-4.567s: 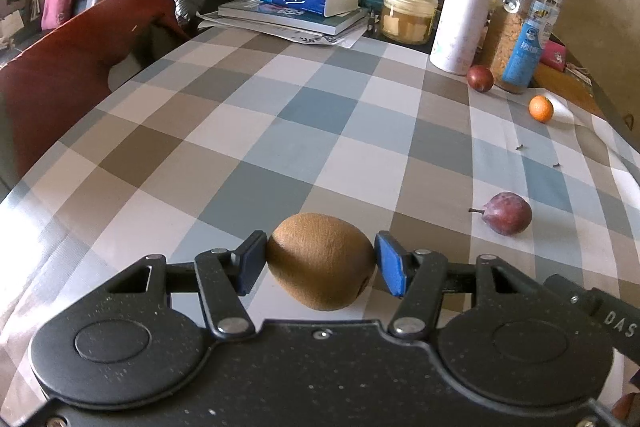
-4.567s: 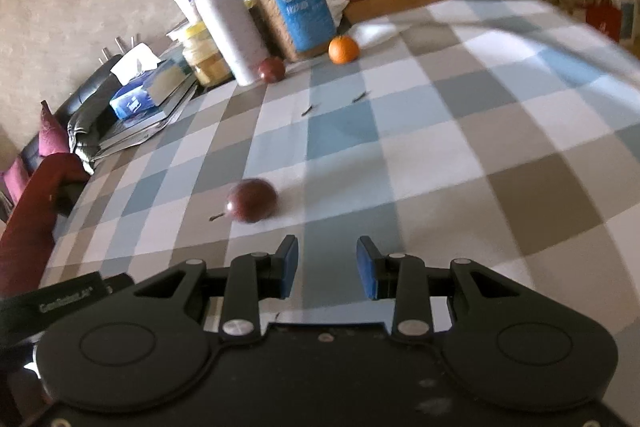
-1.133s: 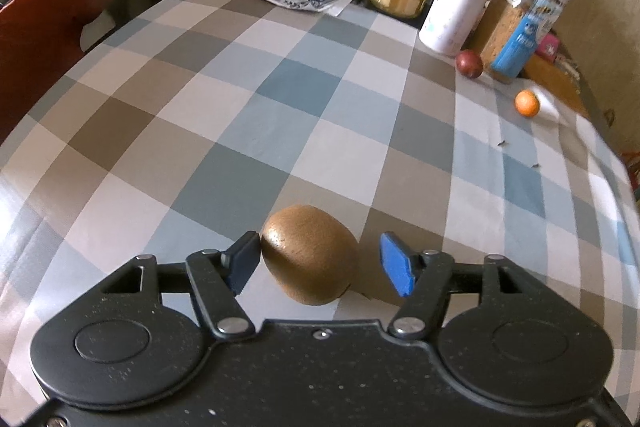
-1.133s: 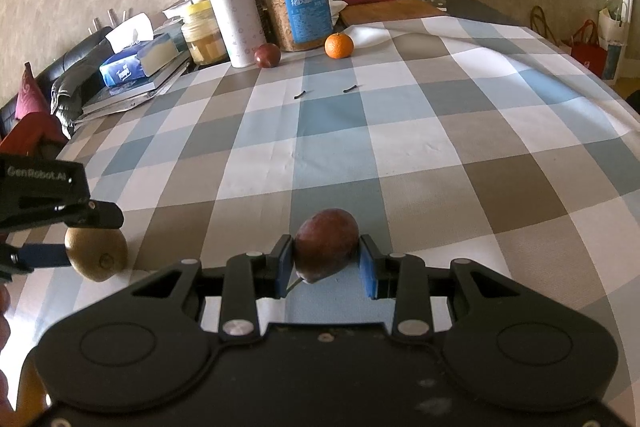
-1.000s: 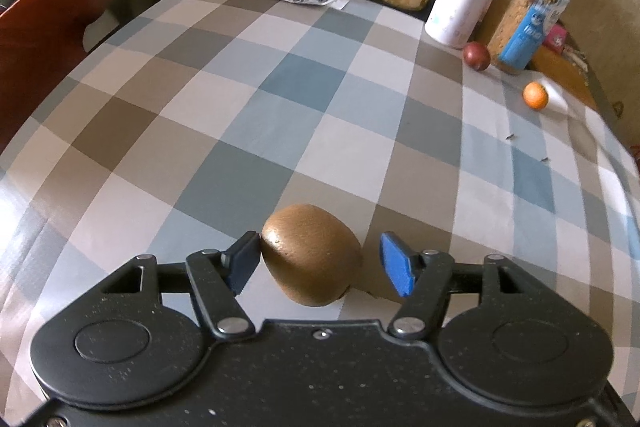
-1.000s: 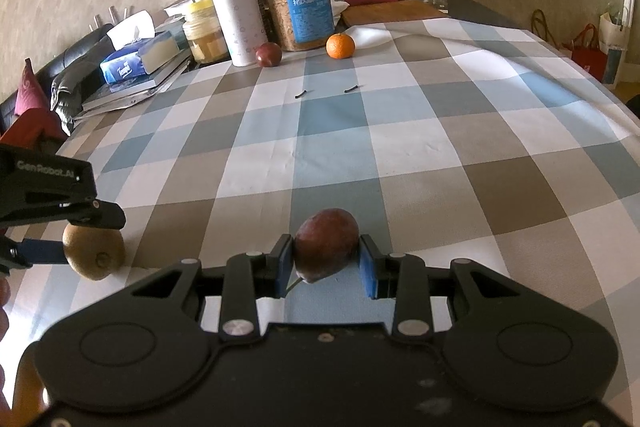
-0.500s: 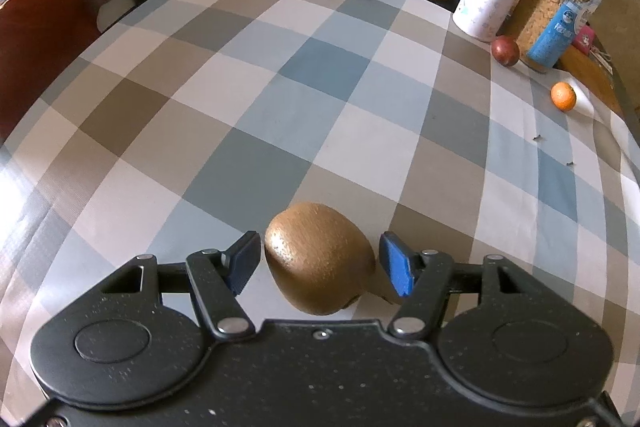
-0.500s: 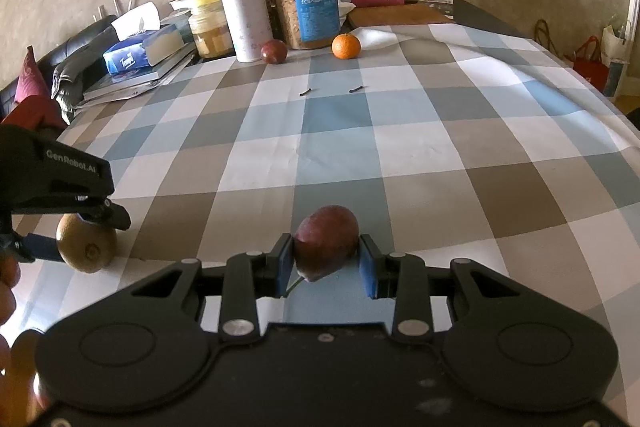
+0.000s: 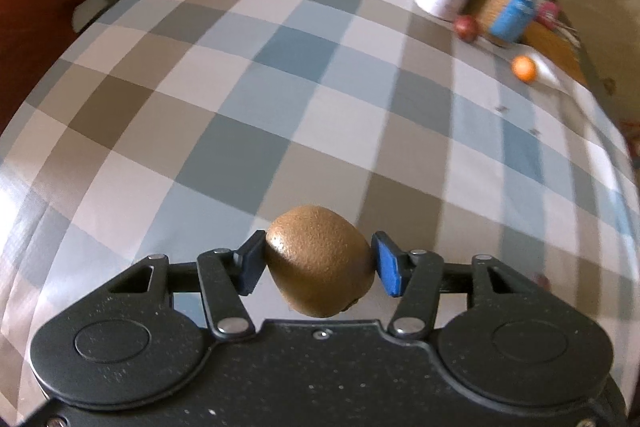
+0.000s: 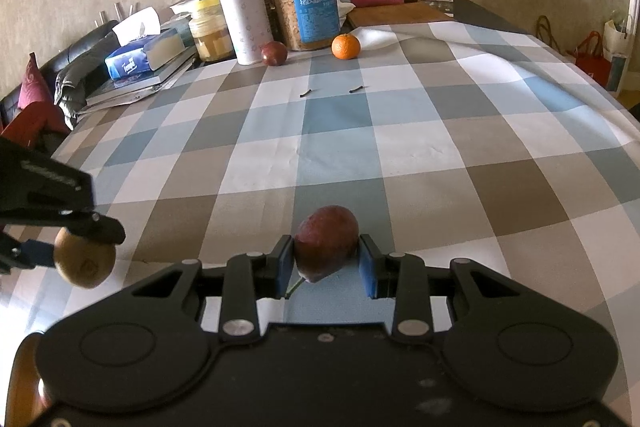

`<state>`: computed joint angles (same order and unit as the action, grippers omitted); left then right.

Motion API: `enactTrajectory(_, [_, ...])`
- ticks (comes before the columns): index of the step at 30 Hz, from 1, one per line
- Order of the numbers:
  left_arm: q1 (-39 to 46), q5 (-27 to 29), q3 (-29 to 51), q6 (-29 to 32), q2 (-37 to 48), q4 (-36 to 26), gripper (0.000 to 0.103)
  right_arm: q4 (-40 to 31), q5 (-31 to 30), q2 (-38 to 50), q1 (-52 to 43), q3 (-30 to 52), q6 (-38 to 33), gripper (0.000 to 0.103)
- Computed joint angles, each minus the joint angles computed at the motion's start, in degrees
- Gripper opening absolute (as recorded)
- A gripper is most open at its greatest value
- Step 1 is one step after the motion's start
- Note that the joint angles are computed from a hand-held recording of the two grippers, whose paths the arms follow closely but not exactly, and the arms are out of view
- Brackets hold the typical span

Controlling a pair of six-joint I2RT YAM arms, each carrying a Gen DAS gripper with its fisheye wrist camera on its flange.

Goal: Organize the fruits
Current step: 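Carry the kiwi in left gripper and plum in right gripper over the tray, then open left gripper to drop the kiwi in the tray while right gripper releases the plum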

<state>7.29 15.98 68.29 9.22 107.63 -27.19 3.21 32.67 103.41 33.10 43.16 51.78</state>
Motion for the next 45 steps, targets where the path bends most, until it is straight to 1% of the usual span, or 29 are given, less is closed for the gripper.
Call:
enactTrajectory(7, [4.01, 5.13, -6.78, 11.93, -11.11, -3.88, 0.061, 0.52, 0.52, 0.12, 0.25, -0.26, -0.33, 0.035])
enactTrajectory(12, [7.28, 7.76, -10.51, 20.42, -16.72, -6.92, 0.061, 0.97, 0.56, 0.13, 0.23, -0.48, -0.24, 0.035])
enactTrajectory(15, [8.91, 8.26, -13.11, 24.28, -18.89, -7.15, 0.061, 1.16, 0.61, 0.08, 0.28, -0.63, -0.15, 0.035])
enactTrajectory(20, [11.51, 8.35, -17.15, 28.46, -20.88, -6.15, 0.061, 1.36, 0.69, 0.07, 0.26, -0.73, -0.16, 0.035])
enactTrajectory(24, [13.45, 8.31, -19.08, 29.82, -21.0, -5.17, 0.061, 1.6, 0.75, 0.05, 0.29, -0.88, -0.21, 0.035])
enactTrajectory(31, [14.88, 6.72, -21.55, 29.35, -20.38, -1.98, 0.061, 1.65, 0.91, 0.0, 0.46, -0.91, 0.07, 0.035])
enactTrajectory(40, [14.68, 6.09, -22.52, 29.78, -19.34, -1.43, 0.06, 1.98, 0.22, -0.45, -0.08, -1.19, 1.25, 0.035])
enactTrajectory(43, [14.8, 6.11, -22.93, 29.55, -19.38, -0.82, 0.06, 0.2, -1.29, -2.31, -1.05, -1.34, 2.87, 0.035])
enactTrajectory(45, [14.87, 6.21, -23.11, 29.64, -19.5, -0.58, 0.06, -0.16, -1.3, -5.58, -0.88, -2.94, 3.29, 0.035])
